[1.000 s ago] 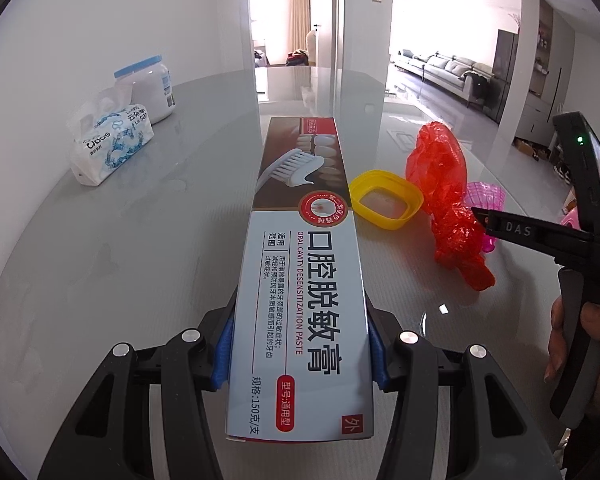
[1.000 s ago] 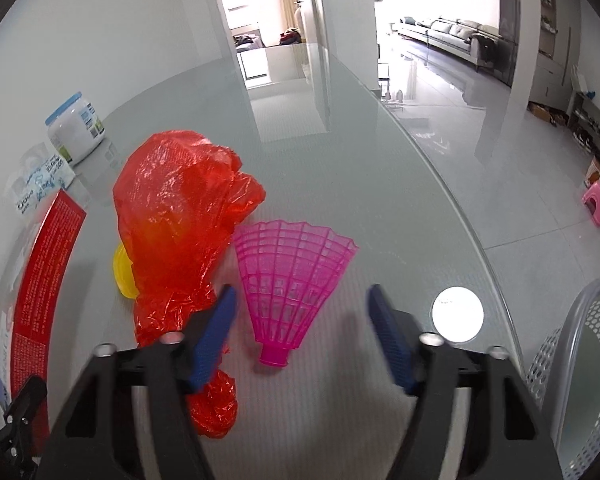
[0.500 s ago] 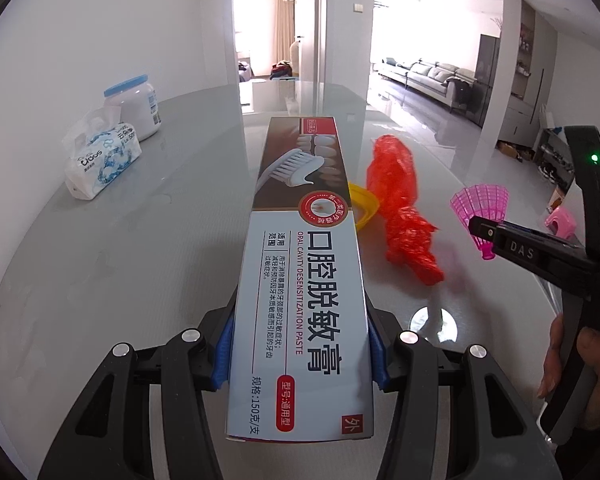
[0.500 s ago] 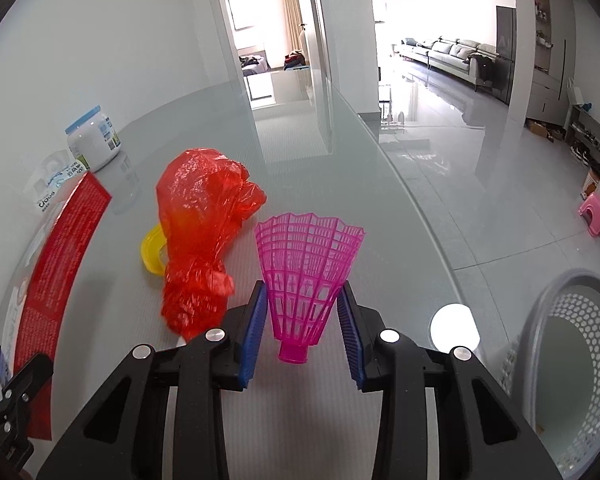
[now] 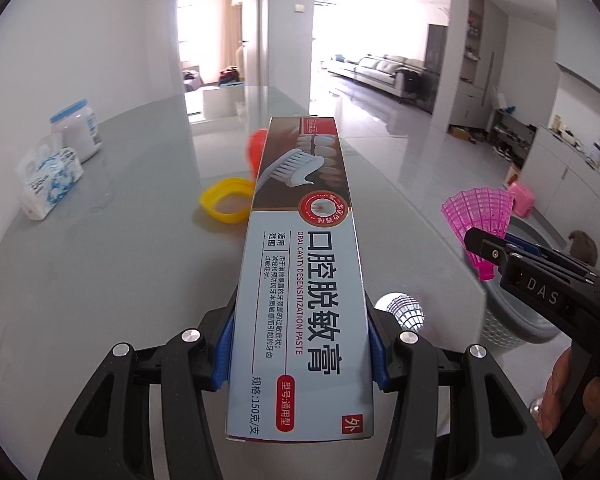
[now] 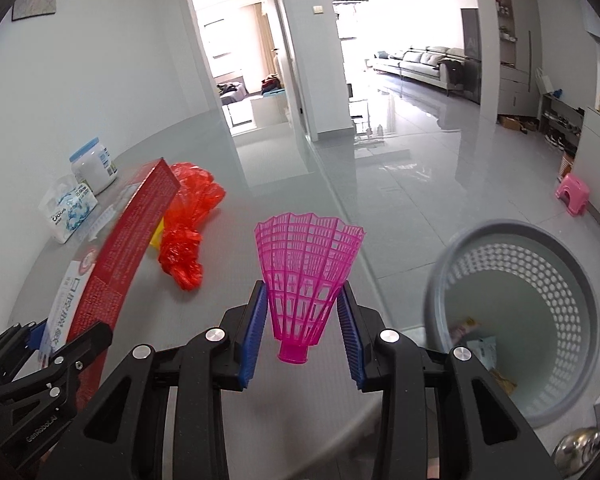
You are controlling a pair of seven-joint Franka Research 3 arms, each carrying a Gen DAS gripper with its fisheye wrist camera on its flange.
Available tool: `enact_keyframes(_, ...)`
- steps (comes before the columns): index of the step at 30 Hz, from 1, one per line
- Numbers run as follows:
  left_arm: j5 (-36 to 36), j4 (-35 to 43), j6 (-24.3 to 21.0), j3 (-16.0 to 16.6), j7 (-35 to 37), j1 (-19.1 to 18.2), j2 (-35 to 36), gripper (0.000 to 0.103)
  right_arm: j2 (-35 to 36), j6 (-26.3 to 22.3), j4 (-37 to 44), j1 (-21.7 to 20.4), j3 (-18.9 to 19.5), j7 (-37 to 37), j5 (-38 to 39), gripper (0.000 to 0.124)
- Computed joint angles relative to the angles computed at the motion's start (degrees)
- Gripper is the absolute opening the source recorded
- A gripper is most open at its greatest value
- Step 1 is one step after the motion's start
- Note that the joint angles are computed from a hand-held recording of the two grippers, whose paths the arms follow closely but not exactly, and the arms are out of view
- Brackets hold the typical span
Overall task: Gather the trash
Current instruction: 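Carry the box and shuttlecock over the wastebasket and open both grippers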
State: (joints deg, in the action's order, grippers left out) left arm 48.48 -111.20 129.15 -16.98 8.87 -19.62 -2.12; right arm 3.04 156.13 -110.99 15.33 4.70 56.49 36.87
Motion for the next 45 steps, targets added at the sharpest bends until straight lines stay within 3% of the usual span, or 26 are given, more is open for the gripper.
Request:
enact_keyframes(6, -0.3, 8.0, 1.9, -0.5, 4.6, -2.8, 7.1, 0.051, -4.4, 1.2, -5.1, -2.9, -3.0, -0.5, 0.6, 0.035)
enact_keyframes(18, -6.8, 29.8, 4.3, 3.0, 18.6, -10.8, 25.3, 0.051, -3.5, 1.1, -5.8, -9.5, -7.0, 0.6, 2.1, 0.035)
enact_keyframes(27, -14.6, 48.3, 1.7, 6.6, 29.7, -15.0, 38.5, 0.051, 1.6, -1.6, -0.5, -12.5, -6.7, 0.3, 2.8, 0.035)
enact_keyframes(36, -20.5, 66.6, -5.0, 10.1, 36.6, -18.5, 50.2, 0.051, 5.7, -4.2, 3.9, -14.5, -5.7, 0.3, 3.7, 0.037)
enact_keyframes(41, -22.9, 68.6, -5.8, 11.0, 37.5, -18.7, 51.7, 0.052, 6.1, -4.4, 4.5, -15.0, -5.3, 0.5, 3.8, 0.045)
enact_keyframes(42, -23.2, 67.0, -5.3, 11.0, 37.6, -18.3, 50.7, 0.055, 6.1, -4.2, 4.5, -15.0, -5.4, 0.8, 3.6, 0.053)
enact_keyframes(45, -22.6, 65.2, -4.5, 11.7, 36.5, -18.4, 49.7, 0.068, 6.1, -3.6, 4.5, -15.3, -5.2, 0.5, 4.7, 0.061)
